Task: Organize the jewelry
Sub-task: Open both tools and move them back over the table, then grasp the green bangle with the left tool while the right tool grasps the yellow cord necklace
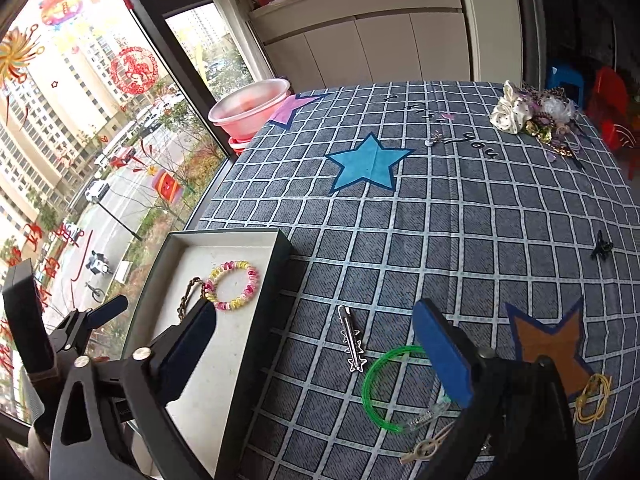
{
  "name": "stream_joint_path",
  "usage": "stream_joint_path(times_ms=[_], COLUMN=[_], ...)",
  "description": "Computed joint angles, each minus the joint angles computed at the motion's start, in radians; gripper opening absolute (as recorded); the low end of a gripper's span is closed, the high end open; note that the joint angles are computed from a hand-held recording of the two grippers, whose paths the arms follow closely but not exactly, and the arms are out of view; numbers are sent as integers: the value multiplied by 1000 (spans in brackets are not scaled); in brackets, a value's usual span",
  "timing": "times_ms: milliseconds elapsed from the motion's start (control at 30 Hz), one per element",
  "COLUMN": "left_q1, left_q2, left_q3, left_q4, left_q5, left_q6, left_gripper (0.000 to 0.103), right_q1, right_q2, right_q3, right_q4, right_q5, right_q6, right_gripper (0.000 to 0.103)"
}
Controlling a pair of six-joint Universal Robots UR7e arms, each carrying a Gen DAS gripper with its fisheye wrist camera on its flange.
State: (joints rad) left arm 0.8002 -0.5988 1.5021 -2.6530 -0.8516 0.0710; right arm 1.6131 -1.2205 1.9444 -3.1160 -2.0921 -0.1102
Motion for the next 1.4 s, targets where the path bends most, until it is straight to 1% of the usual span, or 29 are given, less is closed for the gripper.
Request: stream_joint_path(times_ms=[133, 267, 467, 533, 633, 733, 867, 1067, 1200, 1233, 1267, 1333, 1367, 1400], left_q1=[-28, -41, -68, -80, -100, -110, -118, -111, -106, -106, -105, -98, -94, -92], left_q2=[11, 27, 69, 86, 107, 121, 134, 150, 159, 161, 164, 173, 176, 179], left_q3=[4, -9, -40, -44, -40, -40, -32, -50, -55, -56, -59, -75, -77, -81], left_q4=[6, 24, 90, 92, 90, 114, 130, 182, 187, 186, 194, 220, 225, 230], left_q5=[13, -30, -101, -117, -121, -136, -138, -154, -154, -151, -148, -154, -161, -164], left_q6=[-14, -31, -45, -33, -13, -21, -49, -175, -248, -264, -280, -315, -329, -341], left_gripper=[103, 103, 103, 103, 103, 103, 103, 103, 103, 100, 91, 90, 87, 80], right_q1=[-17, -43, -85, -106, -144, -183, -238, -293, -305, -302, -304, -308, -313, -316], right_q2=[-71, -157, -273, -309, -362, -397, -444, -463, -432, -419, -409, -391, -384, -376], right_q3=[71, 149, 250, 282, 334, 382, 429, 458, 451, 446, 442, 433, 429, 424], right_q4=[-48, -74, -105, -110, -118, -138, -143, -160, -185, -192, -199, -206, -209, -211], right_q5=[10, -8, -101, -123, -139, -163, -169, -169, -178, -185, -188, -194, -194, -195], right_q6=[3, 7, 9, 17, 31, 34, 37, 44, 18, 11, 3, -3, -5, -7], right_gripper=[103, 103, 103, 103, 103, 103, 103, 103, 103, 103, 103, 103, 103, 103])
